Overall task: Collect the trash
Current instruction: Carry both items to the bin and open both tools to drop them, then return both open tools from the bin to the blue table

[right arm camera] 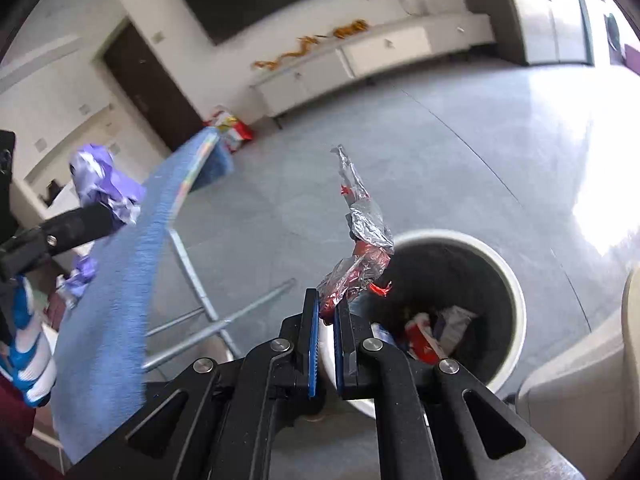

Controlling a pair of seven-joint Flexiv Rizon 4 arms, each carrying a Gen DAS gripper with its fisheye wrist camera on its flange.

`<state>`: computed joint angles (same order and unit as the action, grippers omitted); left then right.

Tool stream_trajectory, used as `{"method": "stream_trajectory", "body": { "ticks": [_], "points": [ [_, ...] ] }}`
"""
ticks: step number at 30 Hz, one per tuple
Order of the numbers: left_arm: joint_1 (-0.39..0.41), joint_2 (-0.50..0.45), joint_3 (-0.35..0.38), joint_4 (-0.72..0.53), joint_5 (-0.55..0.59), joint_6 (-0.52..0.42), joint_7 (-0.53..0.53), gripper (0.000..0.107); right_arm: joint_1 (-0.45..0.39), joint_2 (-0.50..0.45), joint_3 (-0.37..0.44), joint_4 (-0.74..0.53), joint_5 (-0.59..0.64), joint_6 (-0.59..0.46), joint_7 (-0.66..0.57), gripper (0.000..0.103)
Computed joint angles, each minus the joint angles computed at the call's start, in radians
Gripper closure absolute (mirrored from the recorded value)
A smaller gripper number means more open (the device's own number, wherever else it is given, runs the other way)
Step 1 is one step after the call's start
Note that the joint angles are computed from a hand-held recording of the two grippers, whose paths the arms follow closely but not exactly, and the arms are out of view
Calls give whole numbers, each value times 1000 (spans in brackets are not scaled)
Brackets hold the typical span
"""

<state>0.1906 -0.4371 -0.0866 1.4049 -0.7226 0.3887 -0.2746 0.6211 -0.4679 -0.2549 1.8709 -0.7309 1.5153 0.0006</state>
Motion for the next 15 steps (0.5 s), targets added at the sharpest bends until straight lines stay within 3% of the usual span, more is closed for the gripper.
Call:
{"method": "stream_trajectory", "body": {
  "ticks": [4,6,8,12,15],
  "points": [
    [-45,-37,-6,-16,52,25,-49,83,0,-3,-9,32,6,-48,41,91],
    [-61,-52,-9,-26,77,24,-83,82,-6,4,0,47,-2,-69,66,75],
    [-68,-67,-11,-35,95,19,-110,80,-8,19,5,60,-35,-99,86,67],
    [-63,-68,-18,-25,89,28,-127,60,-16,63,17,92,-129,-126,167,67],
    [-53,-51,-21,-10,72,32,-111,59,-18,94,18,112,-213,-150,241,67]
  ]
}}
